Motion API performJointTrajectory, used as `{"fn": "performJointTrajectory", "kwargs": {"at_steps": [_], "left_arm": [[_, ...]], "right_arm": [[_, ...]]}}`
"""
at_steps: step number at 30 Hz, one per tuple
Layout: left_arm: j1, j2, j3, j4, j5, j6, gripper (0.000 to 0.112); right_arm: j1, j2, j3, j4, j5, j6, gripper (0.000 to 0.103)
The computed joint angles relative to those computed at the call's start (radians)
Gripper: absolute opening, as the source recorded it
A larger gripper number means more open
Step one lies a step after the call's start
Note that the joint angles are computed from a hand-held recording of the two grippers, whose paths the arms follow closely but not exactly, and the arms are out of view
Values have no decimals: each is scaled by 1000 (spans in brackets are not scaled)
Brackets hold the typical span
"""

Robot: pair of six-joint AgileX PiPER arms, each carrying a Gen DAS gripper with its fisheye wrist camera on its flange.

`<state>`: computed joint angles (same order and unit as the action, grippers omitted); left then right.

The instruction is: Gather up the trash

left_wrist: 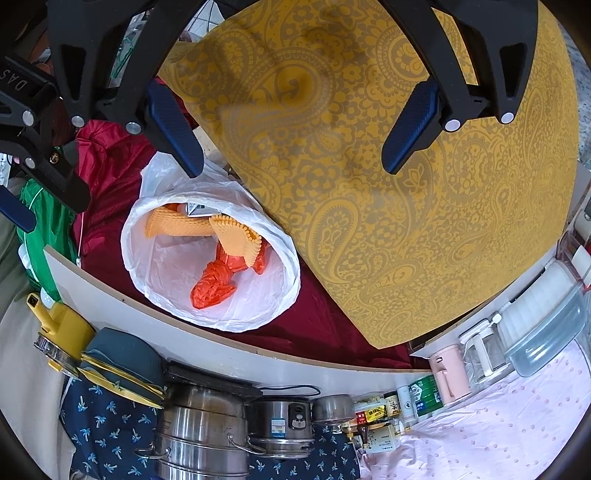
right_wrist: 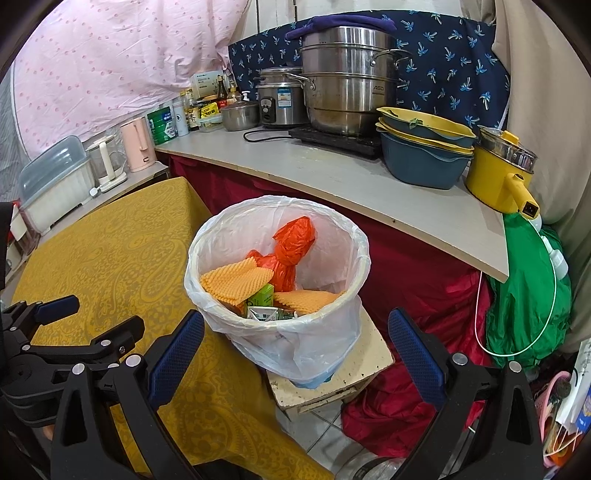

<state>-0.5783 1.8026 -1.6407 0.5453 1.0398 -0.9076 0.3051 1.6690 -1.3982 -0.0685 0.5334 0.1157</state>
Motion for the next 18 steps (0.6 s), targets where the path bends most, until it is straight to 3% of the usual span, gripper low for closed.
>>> {"fn": "performJointTrajectory", "kwargs": {"at_steps": [18], "left_arm": [[-5,-8,4,5,1,1,93]], "right_arm": [[-1,-5,1,3,-2,-5,96]]}}
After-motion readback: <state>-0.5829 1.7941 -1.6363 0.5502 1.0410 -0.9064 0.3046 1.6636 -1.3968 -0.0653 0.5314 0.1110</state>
